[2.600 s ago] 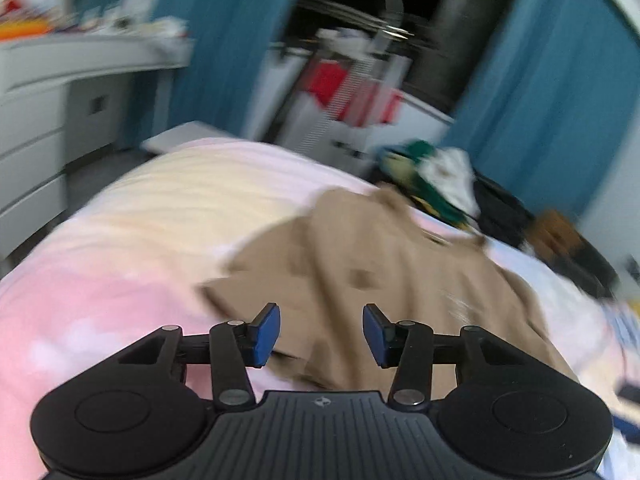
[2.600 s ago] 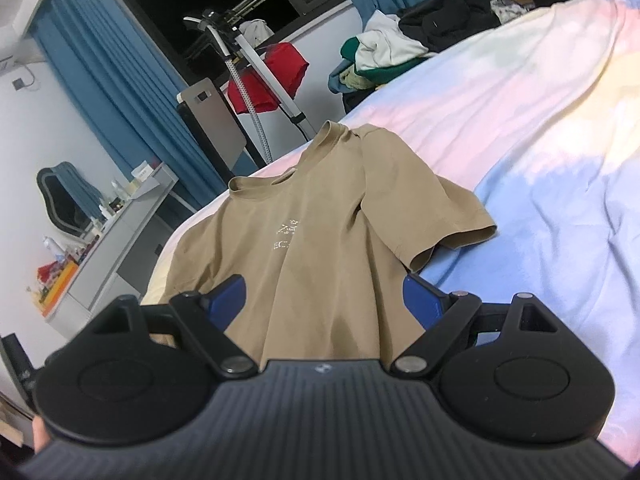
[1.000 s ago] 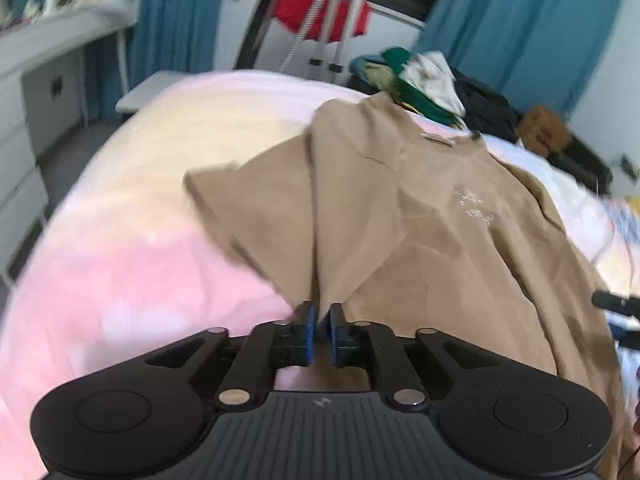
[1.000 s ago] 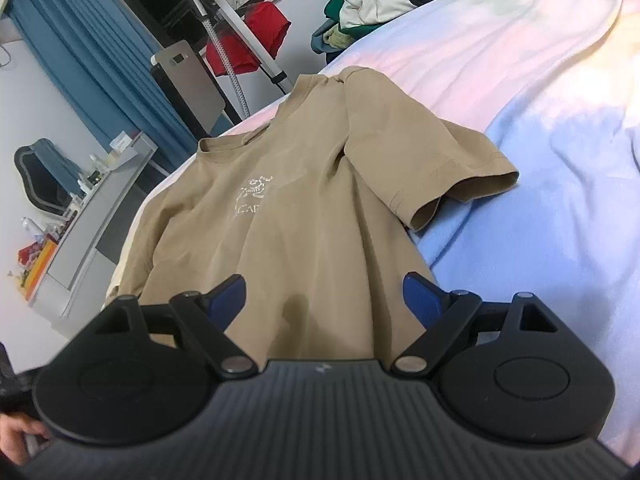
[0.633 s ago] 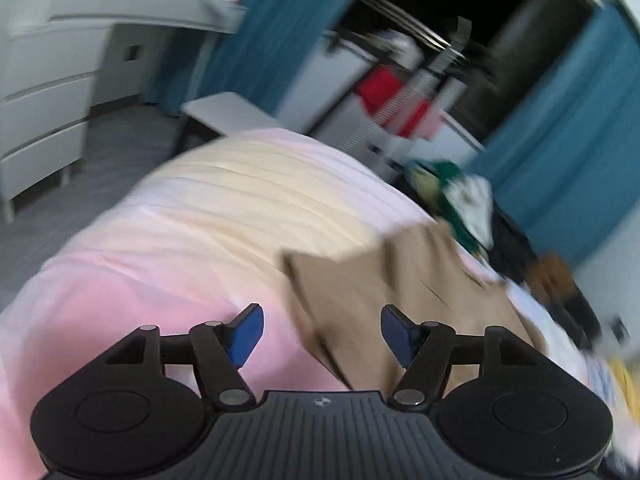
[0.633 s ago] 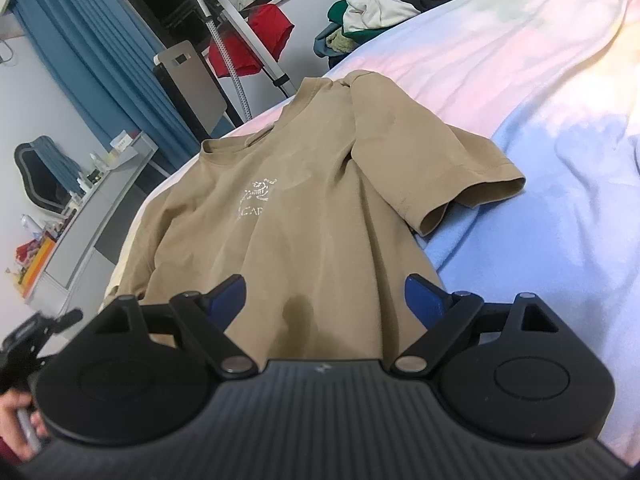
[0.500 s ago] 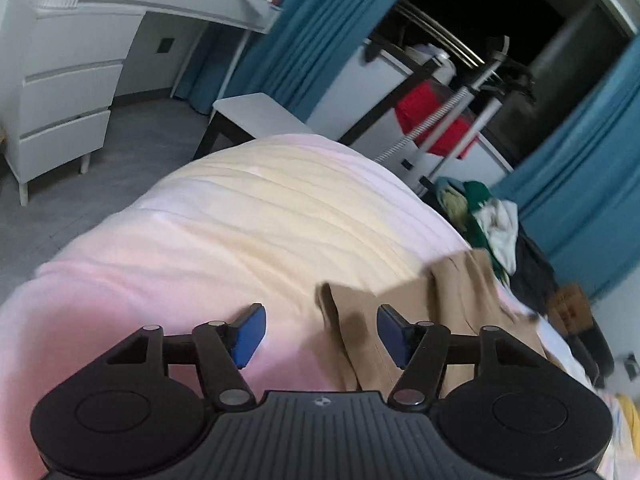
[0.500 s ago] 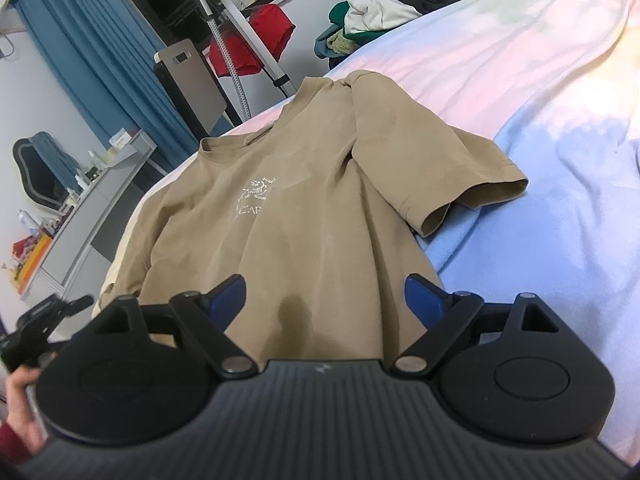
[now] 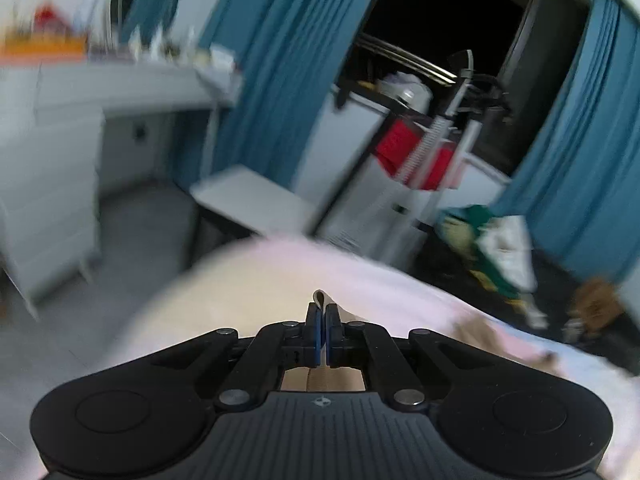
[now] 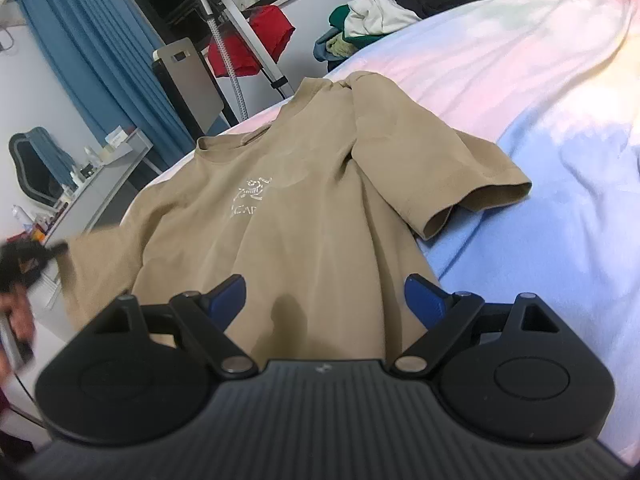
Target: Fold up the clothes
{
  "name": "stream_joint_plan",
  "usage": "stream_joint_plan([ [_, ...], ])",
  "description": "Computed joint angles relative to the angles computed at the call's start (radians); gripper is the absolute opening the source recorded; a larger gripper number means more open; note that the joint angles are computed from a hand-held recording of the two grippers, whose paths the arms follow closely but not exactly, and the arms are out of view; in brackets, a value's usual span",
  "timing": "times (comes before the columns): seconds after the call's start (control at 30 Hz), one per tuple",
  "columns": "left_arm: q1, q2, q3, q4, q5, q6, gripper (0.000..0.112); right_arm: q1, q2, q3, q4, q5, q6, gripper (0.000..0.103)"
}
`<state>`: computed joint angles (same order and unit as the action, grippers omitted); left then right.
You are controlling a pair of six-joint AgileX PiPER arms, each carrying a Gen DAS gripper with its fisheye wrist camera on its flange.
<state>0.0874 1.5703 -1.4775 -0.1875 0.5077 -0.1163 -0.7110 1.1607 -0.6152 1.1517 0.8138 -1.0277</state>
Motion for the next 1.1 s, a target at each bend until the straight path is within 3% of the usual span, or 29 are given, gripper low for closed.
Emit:
stream_joint_plan([
  [0.1, -0.057, 0.15, -0.268, 0.3, 0.135, -0.197, 0.002, 0.009, -0.003, 0.005, 0.007, -0.011, -0.011, 0.089],
  [0.2, -0.151, 0.335, -0.516, 0.6, 0.316, -0.355, 0.002, 0.011, 0.004, 0.002, 0.016, -0.016, -0.025, 0.089],
  [0.27, -0.192, 0.443, -0.614, 0.689, 0.396, -0.415, 0.002, 0.018, 0.005, 0.002, 0.02, -0.026, -0.034, 0.089],
  [0.3, -0.201, 0.465, -0.613, 0.696, 0.397, -0.43, 0.002, 0.026, 0.004, 0.003, 0.022, -0.036, -0.039, 0.088],
  [0.47, -0.202, 0.433, -0.409, 0.698, 0.25, -0.479, 0.008, 0.05, 0.0, 0.015, 0.038, -0.071, -0.083, 0.089],
  [0.5, -0.204, 0.411, -0.368, 0.698, 0.226, -0.488, 0.012, 0.052, 0.001, 0.014, 0.042, -0.072, -0.091, 0.089],
  [0.63, -0.198, 0.263, -0.184, 0.634, 0.133, -0.475, 0.046, 0.049, 0.005, 0.01, 0.056, -0.066, -0.112, 0.088],
  [0.8, -0.244, -0.032, 0.089, 0.565, 0.073, -0.456, 0.055, 0.02, -0.024, 0.009, 0.063, -0.043, -0.129, 0.087],
  [0.93, -0.441, -0.296, 0.267, 0.692, 0.18, -0.633, 0.055, -0.01, -0.079, 0.016, 0.069, -0.023, -0.16, 0.087],
  [1.1, -0.904, -0.493, 0.347, 0.943, 0.501, -0.954, 0.056, -0.086, -0.166, 0.03, 0.073, 0.045, -0.215, 0.087],
])
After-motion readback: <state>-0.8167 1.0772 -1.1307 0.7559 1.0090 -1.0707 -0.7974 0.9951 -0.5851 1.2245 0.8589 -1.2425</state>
